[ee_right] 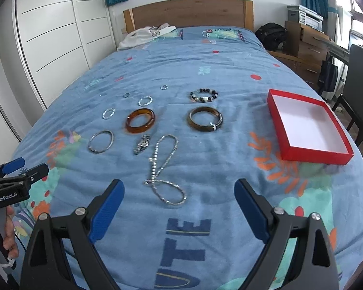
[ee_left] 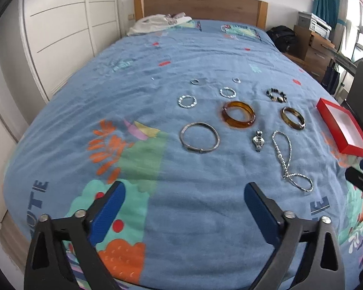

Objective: Organize jewelry
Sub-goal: 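Move both tools toward the jewelry on the bed, then grasp the silver watch with the left tool while the right tool grasps the dark brown bangle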

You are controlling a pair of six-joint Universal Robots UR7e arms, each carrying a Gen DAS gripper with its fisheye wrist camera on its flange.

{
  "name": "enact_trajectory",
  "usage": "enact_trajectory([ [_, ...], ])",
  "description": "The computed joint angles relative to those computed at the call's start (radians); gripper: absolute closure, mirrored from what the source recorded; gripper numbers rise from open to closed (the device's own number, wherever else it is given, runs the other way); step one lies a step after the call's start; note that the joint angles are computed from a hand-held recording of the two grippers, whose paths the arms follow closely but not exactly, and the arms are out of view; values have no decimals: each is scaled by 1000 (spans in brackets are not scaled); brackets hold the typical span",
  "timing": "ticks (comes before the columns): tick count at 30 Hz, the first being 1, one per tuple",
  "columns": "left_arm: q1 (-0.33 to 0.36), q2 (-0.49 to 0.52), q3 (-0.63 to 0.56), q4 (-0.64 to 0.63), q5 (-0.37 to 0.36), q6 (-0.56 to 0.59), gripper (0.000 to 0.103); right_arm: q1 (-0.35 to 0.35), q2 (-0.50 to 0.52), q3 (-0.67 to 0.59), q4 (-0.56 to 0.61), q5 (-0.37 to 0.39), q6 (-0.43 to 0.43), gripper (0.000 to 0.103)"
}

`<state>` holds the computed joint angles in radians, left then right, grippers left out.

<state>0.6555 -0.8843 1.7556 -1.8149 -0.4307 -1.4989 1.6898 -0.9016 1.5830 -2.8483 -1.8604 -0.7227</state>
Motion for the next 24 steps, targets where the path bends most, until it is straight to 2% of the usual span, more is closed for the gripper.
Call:
enact_trajectory([
  [2, 15, 14, -4, -62, -11, 52, 12, -9, 20, -38, 22, 6, -17, 11],
  [9, 52, 52, -30, -152, -32, 132, 16, -41, 67, -134, 98, 40, -56, 11],
  [16, 74, 67, -43, -195, -41, 167, 17, -62, 111, -210, 147, 67, -76, 11],
  [24, 104, 108, -57, -401, -79, 369, 25, -69, 183, -334, 209, 96, -102, 11],
])
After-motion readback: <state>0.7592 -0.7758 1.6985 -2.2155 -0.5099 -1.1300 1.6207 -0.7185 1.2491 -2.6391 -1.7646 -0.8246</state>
